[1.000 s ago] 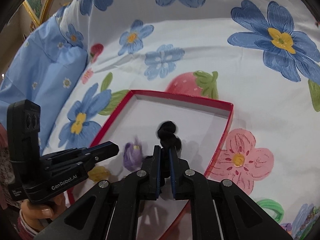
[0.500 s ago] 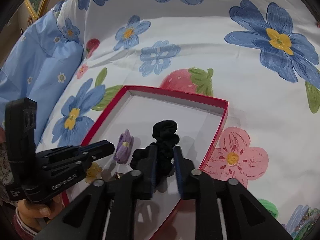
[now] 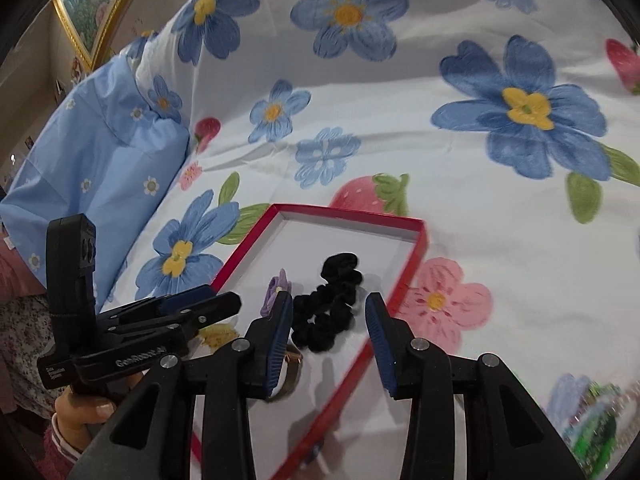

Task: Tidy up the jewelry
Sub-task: 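Move both open tools back toward the remaining jewelry pile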

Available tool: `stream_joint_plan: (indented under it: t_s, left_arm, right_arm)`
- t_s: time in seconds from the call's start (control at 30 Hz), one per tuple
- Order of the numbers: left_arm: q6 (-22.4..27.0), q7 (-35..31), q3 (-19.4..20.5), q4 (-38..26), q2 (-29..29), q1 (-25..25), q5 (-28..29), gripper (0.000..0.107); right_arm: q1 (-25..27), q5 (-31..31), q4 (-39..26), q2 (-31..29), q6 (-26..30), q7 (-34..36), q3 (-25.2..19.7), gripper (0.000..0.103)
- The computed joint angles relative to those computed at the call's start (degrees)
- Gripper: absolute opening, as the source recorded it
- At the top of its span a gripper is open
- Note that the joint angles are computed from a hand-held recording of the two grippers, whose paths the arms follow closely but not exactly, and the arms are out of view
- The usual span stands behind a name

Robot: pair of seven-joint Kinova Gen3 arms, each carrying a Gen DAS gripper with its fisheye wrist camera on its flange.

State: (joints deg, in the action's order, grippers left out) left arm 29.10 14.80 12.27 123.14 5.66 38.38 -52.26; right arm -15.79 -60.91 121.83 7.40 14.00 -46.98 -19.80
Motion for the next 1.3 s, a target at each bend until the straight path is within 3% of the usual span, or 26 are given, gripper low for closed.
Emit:
stream_joint_plan:
  t_s: [0.1,0.23,0.37,0.8,1.1,1.3]
  left_arm:
    - [1.42,1.04,1.1,-0.74,-0.31,1.4,-0.21,0.065]
    - [2.93,2.89,2.67,-1.84,-0.2,3.62,-1.02,0.067]
    - [4.22,4.15,3.67,-3.16,0.49,5.84,-1.42,0.067]
    - [4.72,3.11,3.09,-7.57,3.81,11.84,-0.58,0.067]
    - [4.3,-1.65,1.08,-10.98,6.7,14.21,2.66,0.067]
    - [4.66,-6.93,-0.59,-14.41,9.21,15.1,5.03,0.067]
  right_arm:
    - [1.74,-5.15,3.31,-3.24,0.52,4.42,0.74,0.041]
    - [1.68,-8.91,7.6,-7.41,1.96,7.96,4.98,0.041]
    - [1.05,-8.19,11.25,-11.21,3.12,7.41,9.72,0.042]
    - [0.73,4.44,20.03,-22.16,5.52,-1.23,22.0,0.042]
    - [-4.58,8.9,22.56,-24.31,4.7,-3.51,30.11,0.042]
    - [-8.25,12.03,22.34,-23.35,3.46,-5.86,32.78,0.041]
